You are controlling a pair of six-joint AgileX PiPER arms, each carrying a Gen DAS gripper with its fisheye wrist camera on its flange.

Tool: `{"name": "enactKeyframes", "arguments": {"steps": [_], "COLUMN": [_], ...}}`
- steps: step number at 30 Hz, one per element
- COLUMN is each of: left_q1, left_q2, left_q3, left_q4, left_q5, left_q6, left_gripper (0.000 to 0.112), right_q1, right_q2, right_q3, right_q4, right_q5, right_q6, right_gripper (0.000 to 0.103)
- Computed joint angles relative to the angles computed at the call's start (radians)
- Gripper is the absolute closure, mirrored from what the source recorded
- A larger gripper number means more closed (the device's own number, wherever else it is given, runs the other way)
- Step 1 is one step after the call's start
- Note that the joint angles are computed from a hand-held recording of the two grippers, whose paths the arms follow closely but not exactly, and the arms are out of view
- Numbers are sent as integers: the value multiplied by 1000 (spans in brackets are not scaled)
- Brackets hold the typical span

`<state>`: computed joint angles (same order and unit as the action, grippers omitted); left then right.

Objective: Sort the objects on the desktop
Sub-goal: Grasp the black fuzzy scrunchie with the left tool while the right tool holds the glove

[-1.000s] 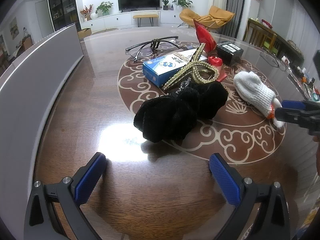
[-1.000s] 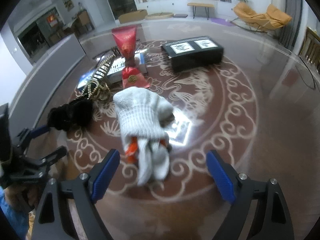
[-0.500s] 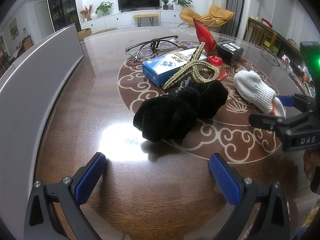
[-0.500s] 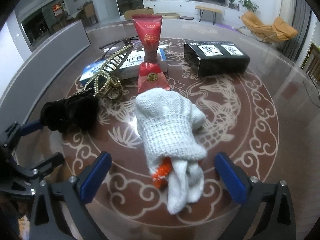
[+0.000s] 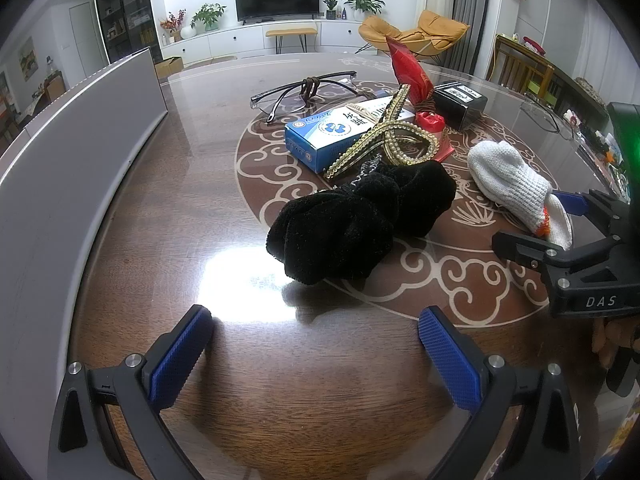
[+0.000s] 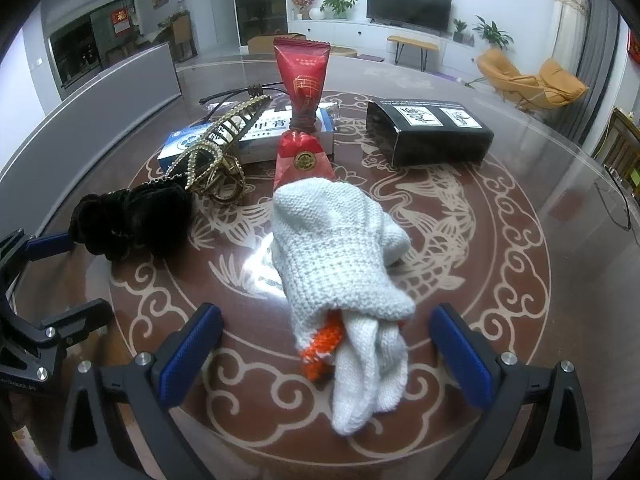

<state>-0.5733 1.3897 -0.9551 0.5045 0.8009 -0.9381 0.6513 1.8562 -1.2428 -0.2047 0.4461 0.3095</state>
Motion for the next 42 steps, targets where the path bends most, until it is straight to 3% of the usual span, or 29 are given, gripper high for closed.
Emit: {"name": "enactKeyframes", "arguments": {"steps": [34,42], "left_q1": [3,83], "left_q2": [-2,-90], "left_q3": [2,-14], "left_q4": [-3,-140], "left_q5": [-5,-54], "left_q6": [4,230], "left_gripper": [9,9], "right_q1": [3,3], "right_q2": [1,0], "right_q3": [4,6], "right_q4": [-19,-22], "right_q5": [-6,-8], "right_q6": [21,24], "right_gripper": [0,0]}}
